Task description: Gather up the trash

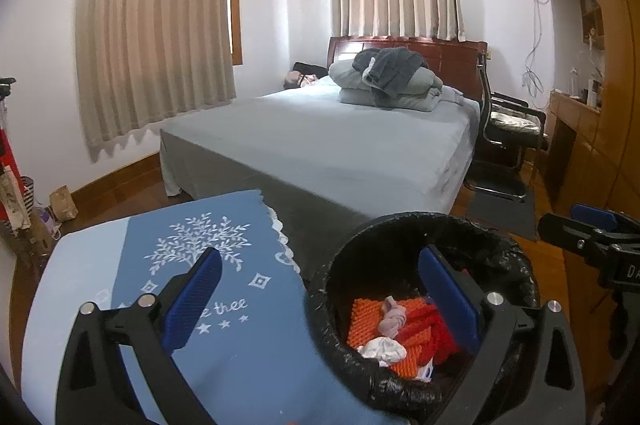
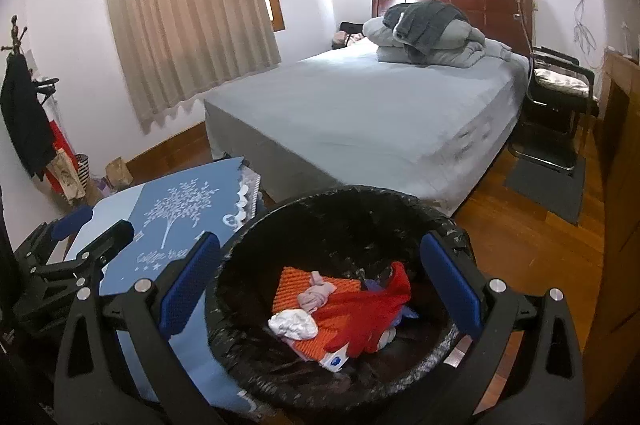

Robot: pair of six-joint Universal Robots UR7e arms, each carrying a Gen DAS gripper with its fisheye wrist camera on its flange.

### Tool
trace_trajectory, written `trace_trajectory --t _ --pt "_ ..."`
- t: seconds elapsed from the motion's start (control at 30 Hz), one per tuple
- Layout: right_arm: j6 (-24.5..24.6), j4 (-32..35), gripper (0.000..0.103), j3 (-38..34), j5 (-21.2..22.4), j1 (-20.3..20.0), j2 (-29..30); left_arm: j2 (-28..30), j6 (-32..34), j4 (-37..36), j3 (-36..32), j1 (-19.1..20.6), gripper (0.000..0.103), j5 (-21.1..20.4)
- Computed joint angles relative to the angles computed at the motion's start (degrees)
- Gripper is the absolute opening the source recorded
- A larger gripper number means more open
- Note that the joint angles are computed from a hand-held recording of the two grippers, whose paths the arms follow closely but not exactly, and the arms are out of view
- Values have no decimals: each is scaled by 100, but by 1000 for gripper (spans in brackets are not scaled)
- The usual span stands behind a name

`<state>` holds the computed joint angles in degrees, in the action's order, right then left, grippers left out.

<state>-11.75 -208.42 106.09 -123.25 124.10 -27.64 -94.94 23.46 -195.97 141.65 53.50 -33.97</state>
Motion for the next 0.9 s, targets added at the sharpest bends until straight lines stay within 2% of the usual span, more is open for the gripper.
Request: trace_trajectory --t 0.47,0.9 --pt "-86 141 98 31 -51 426 -49 -1032 -615 818 459 -719 97 751" --pt "-90 175 97 -22 -43 550 -8 -1479 -722 1126 576 -1034 97 1020"
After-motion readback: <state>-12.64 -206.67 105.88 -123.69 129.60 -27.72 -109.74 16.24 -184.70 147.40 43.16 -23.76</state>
